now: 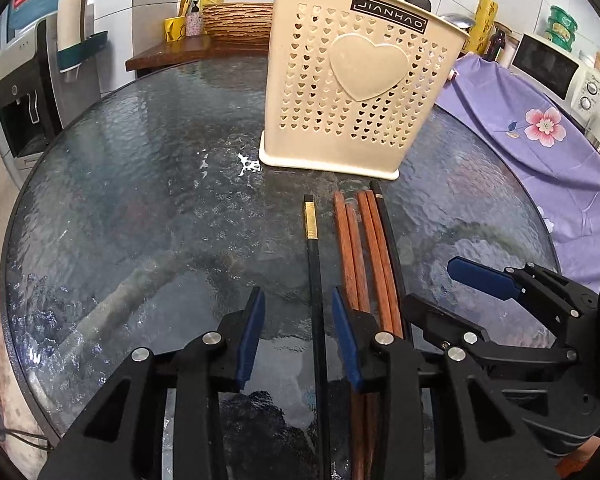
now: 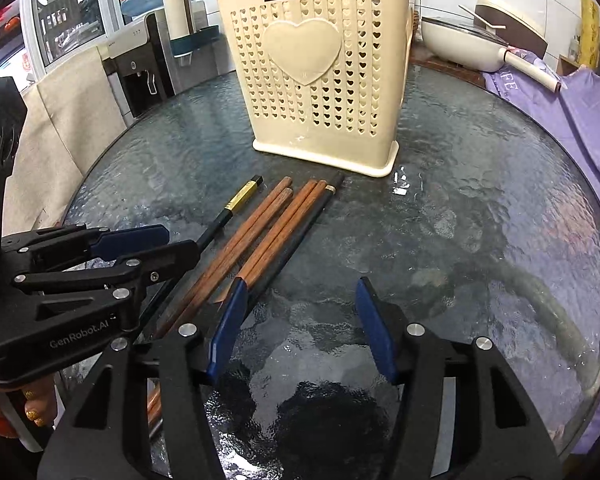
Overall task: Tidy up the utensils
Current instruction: 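Grasp the gold-tipped black chopstick with the left tool while the right tool grasps a black chopstick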
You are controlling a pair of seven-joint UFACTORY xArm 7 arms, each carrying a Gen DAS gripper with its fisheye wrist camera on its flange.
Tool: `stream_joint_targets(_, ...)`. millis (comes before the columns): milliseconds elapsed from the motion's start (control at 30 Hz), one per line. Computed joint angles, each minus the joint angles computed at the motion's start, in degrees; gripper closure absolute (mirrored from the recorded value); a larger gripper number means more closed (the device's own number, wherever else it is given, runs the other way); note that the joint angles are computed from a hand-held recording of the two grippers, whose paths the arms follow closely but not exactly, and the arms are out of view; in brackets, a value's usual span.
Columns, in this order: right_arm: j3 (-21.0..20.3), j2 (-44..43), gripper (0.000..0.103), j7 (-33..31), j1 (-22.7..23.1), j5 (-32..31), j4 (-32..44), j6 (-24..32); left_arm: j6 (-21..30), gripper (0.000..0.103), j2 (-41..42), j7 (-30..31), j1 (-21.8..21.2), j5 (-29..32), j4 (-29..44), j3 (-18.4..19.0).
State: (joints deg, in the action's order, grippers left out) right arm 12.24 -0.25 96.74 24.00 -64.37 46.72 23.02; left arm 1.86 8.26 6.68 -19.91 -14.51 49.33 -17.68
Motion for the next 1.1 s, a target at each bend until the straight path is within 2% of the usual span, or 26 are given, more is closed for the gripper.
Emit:
stream_joint_targets(100, 0.05, 0.09, 0.049, -2.03, 0.14, 1.86, 0.38, 0.57, 0.05, 0.071, 0.48, -8.97, -6.74, 10.78, 0.66, 7.87)
stream_joint_targets(167, 0.04, 0.12, 0.049, -4.29, 0.20, 3.89, 0.72, 1.52, 0.34, 0.071, 1.01, -13.59, -9.08, 16.44, 1.42, 10.73)
stream_joint_targets(200, 0.09, -0.05, 0.050, -5.17, 0.28, 4.90, 0.67, 2.13, 0.45, 0.071, 1.12, -14.33, -8.74, 17.40, 1.60, 10.51)
stream_joint_targets(233, 0.14, -0.20, 0.056, -6.88, 0.33, 6.51, 0.73, 3.32, 0.53, 0.071, 1.21, -14.72, -8.24, 18.00, 1.73, 10.09)
stream_joint_targets(300, -0.03, -0.61, 0.060, -9.86, 0.11, 9.03, 0.29, 4.67, 0.70, 0.072, 1.37, -14.97, -7.27, 18.87, 1.96, 9.36)
stream_joint_targets(467, -0.39, -3.10, 0.060, -6.36, -2.50, 8.38, -2.81, -1.84, 1.54, 0.073, 1.73, -14.52, -4.62, 17.68, 2.70, 7.10)
stream_joint_targets(600, 0.50, -1.32, 0.060, -7.16, -2.67, 8.03, -0.55, -3.00, 1.39, 0.073, 1.67, -17.00, -6.65, 21.58, 2.59, 9.48)
stream_joint_targets(700, 0.47, 0.75, 0.060, -9.08, -1.57, 9.02, 1.57, -2.67, 1.30, 0.074, 1.44, -14.99, -4.42, 19.75, 2.20, 7.29)
stream_joint_targets(767, 0.23, 1.67, 0.060, -9.79, -0.49, 9.21, 2.48, -1.24, 1.47, 0.075, 1.12, -17.24, -5.97, 22.13, 1.97, 9.62)
stream_joint_targets(833, -0.07, 1.45, 0.060, -10.71, 0.28, 9.60, 2.60, 0.42, 1.64, 0.075, 0.84, -16.07, -4.30, 20.66, 1.73, 8.37)
stream_joint_targets(900, -0.39, 0.75, 0.060, -12.06, 0.44, 10.28, 2.04, 1.40, 1.75, 0.075, 0.68, -12.74, -1.47, 16.64, 1.54, 5.67)
stream_joint_targets(967, -0.66, -0.47, 0.061, -14.45, 0.01, 12.93, 0.62, 1.86, 1.73, 0.075, 0.60, -11.52, -0.94, 15.16, 1.48, 5.26)
stream_joint_targets(1100, -1.33, -2.23, 0.063, -14.97, -2.33, 14.83, -2.36, -2.73, 1.63, 0.075, 1.01, -10.56, -1.13, 14.27, 1.96, 5.24)
